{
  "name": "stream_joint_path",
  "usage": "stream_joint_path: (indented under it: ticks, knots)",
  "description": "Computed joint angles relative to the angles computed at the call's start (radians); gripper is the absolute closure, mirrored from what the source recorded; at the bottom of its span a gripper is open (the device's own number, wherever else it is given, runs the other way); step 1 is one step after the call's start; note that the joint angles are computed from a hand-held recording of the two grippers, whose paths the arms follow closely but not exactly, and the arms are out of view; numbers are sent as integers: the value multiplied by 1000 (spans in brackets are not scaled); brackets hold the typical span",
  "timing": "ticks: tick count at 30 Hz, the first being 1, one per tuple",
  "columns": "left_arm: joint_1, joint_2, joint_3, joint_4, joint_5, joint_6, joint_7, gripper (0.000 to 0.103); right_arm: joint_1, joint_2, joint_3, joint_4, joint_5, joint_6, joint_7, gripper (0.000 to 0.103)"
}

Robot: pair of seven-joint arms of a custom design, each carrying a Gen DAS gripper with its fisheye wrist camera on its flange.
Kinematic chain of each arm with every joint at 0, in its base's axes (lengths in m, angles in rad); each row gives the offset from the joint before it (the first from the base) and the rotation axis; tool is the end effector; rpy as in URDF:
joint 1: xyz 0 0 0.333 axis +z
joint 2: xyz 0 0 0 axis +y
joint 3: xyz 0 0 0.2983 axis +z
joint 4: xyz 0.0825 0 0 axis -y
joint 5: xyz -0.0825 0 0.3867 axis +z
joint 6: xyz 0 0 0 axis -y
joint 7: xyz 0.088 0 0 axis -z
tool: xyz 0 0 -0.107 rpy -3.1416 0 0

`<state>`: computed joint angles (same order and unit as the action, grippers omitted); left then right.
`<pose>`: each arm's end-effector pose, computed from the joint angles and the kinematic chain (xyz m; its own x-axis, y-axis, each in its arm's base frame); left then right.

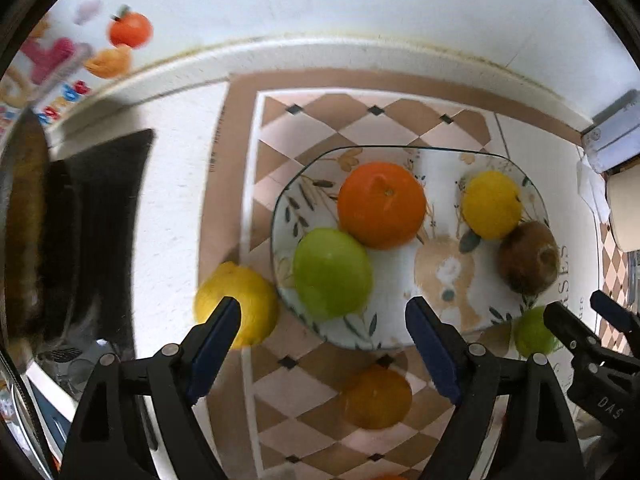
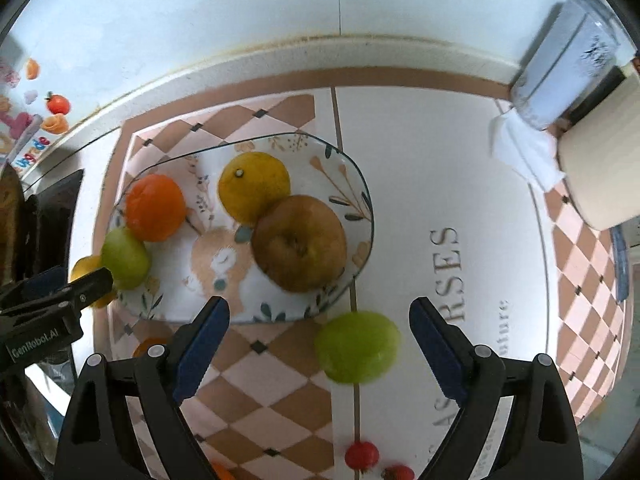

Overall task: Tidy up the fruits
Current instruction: 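Open both tools and raise them back from the plate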

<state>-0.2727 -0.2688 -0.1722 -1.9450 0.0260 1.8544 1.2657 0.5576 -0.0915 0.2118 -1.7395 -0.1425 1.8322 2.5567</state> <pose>0.4486 -0.2213 0.5921 -0.1408 -0.9899 -0.0161 -0.9723 0.1413 -0.1863 0.4023 0.3802 0.6008 -0.1829 -0.9813 -0.0596 -0.9536 0.1918 -0.2320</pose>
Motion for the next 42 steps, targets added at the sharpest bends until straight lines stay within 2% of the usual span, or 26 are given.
stream_joint_path:
  ticks: [7,13,20,31,42]
  knots:
    - [-31,-193,-9,-103,23,27,-62,19,31,-92,35,4,-71,-54,26,9]
    - [-72,-317,-17,-135,72,42,-125,19,59,-163,69,23,-126,-98,34,9]
    - [-120,-424,-14,-153,88,10,-172,19,86,-229,111,48,-156,-142,57,9]
    - [-161,-538,-25,-157,132,-34,-215,19,111,-259,187,148,-236,-250,87,9]
    - [-177,-563,-18,-130,145,-31,-213,19,116,-262,199,171,-231,-232,139,9]
